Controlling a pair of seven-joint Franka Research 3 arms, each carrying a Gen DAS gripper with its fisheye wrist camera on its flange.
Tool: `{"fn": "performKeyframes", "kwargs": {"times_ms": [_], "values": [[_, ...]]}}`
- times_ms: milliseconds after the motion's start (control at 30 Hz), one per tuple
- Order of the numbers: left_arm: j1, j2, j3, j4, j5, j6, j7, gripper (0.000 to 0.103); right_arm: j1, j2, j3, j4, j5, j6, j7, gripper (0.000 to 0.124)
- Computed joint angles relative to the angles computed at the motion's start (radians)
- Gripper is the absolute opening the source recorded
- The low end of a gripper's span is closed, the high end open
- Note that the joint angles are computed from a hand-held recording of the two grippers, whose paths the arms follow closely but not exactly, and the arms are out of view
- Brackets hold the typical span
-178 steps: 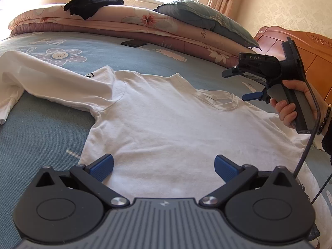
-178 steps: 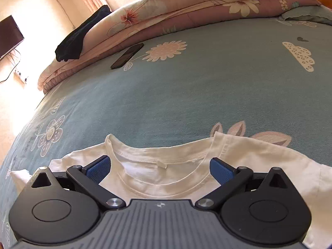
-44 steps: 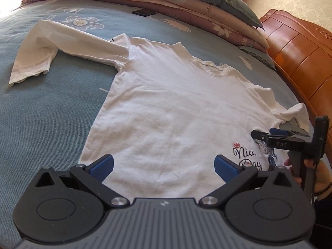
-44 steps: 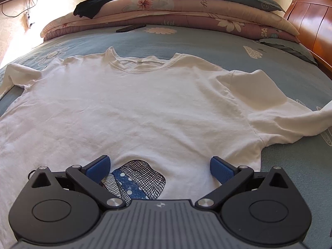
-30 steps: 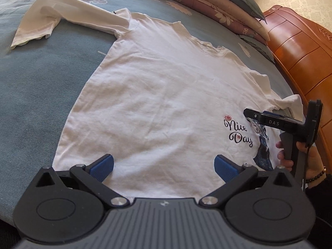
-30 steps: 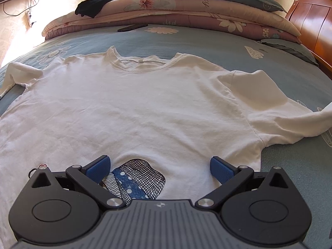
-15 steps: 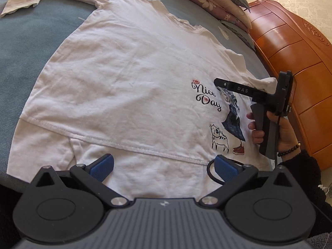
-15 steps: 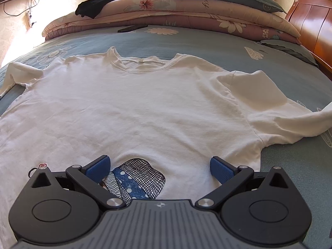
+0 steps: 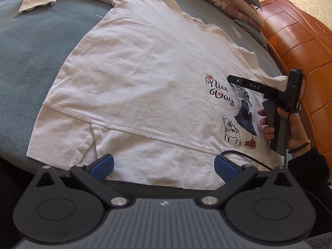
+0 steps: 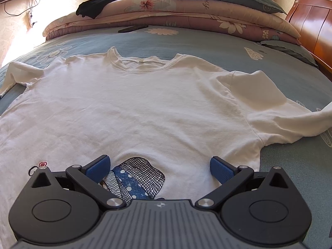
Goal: Fold clothes
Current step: 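Press the right gripper on the hem near the 'Nice Day' print to smooth it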
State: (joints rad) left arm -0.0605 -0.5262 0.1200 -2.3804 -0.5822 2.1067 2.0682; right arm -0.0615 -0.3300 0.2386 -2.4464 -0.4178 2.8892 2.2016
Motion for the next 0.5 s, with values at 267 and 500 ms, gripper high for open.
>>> {"fn": "performKeyframes", "kwargs": {"times_ms": [267, 500], "values": [[-0.115, -0.004, -0.023, 0.009, -0.062, 0.197, 0.138, 0.102, 0.068, -0.02, -0.039, 0.027, 0.061, -0.093, 0.016, 0.103], [-0.155, 0.082, -0.07, -0.008, -0.086, 0.323, 0.149, 0.102, 0.214, -0.089, -0.206, -0.063, 0.419, -0.01, -0.213, 0.103]]}}
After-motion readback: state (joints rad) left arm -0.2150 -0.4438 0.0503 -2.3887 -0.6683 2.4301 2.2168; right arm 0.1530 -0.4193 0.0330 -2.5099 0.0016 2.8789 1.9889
